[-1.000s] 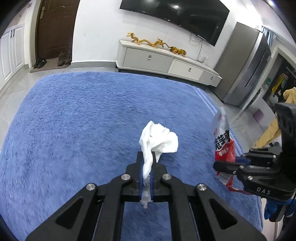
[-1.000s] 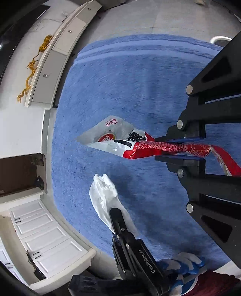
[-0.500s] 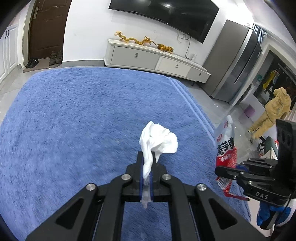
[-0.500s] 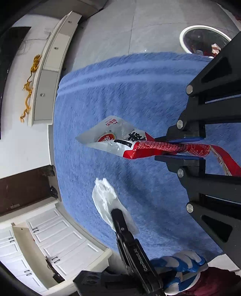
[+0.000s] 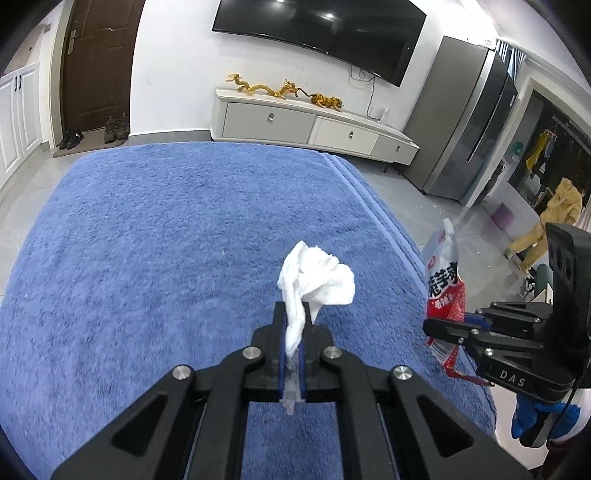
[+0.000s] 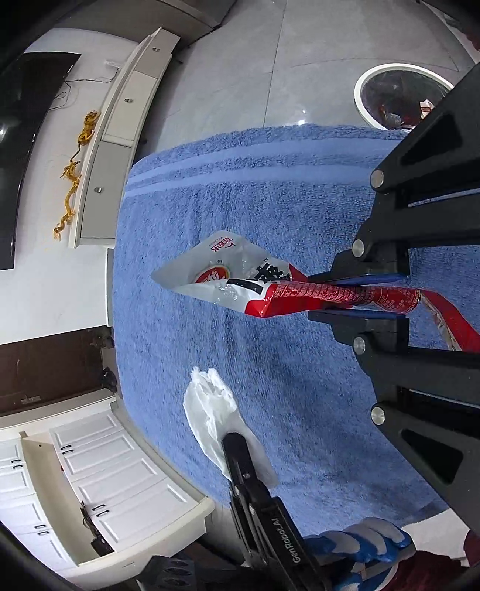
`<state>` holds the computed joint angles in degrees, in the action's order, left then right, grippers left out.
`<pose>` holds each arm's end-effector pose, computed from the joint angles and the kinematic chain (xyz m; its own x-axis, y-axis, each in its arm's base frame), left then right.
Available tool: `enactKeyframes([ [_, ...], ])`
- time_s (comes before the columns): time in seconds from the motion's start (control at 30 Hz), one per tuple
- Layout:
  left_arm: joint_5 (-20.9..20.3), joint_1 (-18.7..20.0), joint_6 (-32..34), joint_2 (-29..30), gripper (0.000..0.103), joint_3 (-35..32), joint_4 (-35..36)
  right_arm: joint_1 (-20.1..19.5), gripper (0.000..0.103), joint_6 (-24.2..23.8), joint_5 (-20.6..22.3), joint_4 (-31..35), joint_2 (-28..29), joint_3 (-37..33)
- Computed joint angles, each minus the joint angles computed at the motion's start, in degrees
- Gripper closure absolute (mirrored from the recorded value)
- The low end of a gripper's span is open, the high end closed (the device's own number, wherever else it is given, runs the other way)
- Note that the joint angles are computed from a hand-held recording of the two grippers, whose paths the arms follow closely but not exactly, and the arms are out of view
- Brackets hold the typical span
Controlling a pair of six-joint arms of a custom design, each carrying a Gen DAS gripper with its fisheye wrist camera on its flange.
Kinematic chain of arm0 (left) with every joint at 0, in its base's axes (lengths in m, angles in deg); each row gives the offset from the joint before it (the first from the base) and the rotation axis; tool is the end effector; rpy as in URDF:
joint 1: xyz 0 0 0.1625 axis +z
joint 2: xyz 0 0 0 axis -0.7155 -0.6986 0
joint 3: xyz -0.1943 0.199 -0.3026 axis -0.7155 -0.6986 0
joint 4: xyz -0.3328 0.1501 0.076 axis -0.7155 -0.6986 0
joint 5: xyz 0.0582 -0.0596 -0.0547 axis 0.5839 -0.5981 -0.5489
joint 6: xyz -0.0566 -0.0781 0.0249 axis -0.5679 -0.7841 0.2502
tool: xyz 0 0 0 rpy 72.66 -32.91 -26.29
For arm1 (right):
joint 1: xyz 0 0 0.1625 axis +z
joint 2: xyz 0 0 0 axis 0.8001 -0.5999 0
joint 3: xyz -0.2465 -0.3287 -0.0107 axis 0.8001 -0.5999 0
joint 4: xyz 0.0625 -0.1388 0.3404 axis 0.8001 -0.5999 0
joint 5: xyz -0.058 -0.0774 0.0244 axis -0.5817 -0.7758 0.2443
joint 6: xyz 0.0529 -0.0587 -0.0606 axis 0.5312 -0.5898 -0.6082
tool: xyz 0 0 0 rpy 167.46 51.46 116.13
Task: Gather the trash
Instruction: 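Lift and hold the wrapper and tissue above the towel with both tools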
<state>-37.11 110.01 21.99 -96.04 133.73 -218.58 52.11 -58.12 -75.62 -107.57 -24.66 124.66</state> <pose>-0.1376 -0.7273 0.3121 -0.8710 0.0676 -0.4866 0.3685 0.7449 -0.5562 0.3061 -0.7732 0.1454 -0.6688 -0.5323 0.5190 -0.6753 0.7270 -0.1246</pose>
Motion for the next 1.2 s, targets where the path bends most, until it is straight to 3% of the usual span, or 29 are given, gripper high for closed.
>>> enactKeyframes([
  [0.6,5.3,-2.7,-2.9,-4.1,0.099,8.5,-4.4,-0.6,0.092,-1.4,2.3,-8.0,-6.6,11.6],
  [0.93,6.5,-3.5,-4.9,-3.3,0.099,7.9,-2.5,-1.4,0.092,-1.5,3.4,-9.2,-8.6,14.2],
  [1.2,11.3,-5.0,-5.3,-1.9,0.099,7.9,-2.3,-2.6,0.092,-1.5,6.0,-9.9,-10.1,15.6],
])
